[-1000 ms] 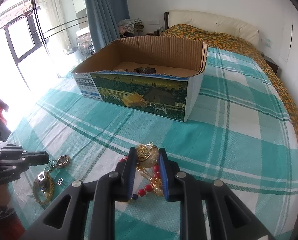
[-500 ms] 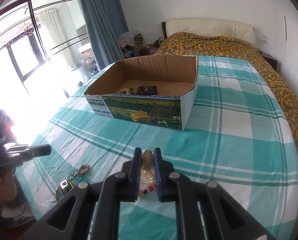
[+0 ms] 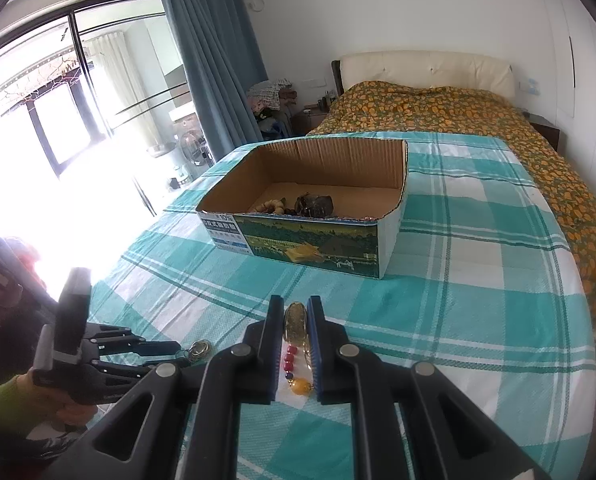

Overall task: Organize jewelry
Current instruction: 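Carry both items over the box and open both tools to release them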

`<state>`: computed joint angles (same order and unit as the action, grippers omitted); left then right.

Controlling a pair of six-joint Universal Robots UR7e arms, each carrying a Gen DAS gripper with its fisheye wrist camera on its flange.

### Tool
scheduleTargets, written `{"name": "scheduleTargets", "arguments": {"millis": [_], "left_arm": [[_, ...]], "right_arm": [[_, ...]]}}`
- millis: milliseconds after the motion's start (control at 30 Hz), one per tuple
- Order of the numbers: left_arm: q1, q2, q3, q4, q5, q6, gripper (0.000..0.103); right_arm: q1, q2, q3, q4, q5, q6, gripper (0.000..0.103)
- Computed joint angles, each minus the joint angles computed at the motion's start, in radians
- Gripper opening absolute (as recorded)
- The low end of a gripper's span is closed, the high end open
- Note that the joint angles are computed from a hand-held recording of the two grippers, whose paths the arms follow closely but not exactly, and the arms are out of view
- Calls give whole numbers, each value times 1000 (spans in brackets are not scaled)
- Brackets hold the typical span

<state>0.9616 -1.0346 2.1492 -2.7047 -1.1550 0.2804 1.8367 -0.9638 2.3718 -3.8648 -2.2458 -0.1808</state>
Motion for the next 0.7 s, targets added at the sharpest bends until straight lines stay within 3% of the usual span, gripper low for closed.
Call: {"name": "scheduleTargets", "arguments": {"millis": [33, 67, 167, 467, 500, 700], "left_arm": [[0, 3, -1, 4, 1, 3, 28], [-4, 3, 8, -18, 8, 14, 17], [0, 1, 0, -5, -6, 7, 10], [0, -61, -71, 85, -70, -75, 8], [-2, -67, -82, 97, -77, -78, 0], [-12, -90, -155, 170, -118, -93, 0]], "right_arm": [[4, 1, 1, -2, -1, 2, 12], [8, 1, 1, -4, -2, 4, 12], [13, -4, 3, -1, 1, 15, 12], [32, -12, -18, 39, -16, 48, 12], [33, -13, -21, 43, -17, 50, 12], [36, -23, -44, 79, -16, 70, 12]]}}
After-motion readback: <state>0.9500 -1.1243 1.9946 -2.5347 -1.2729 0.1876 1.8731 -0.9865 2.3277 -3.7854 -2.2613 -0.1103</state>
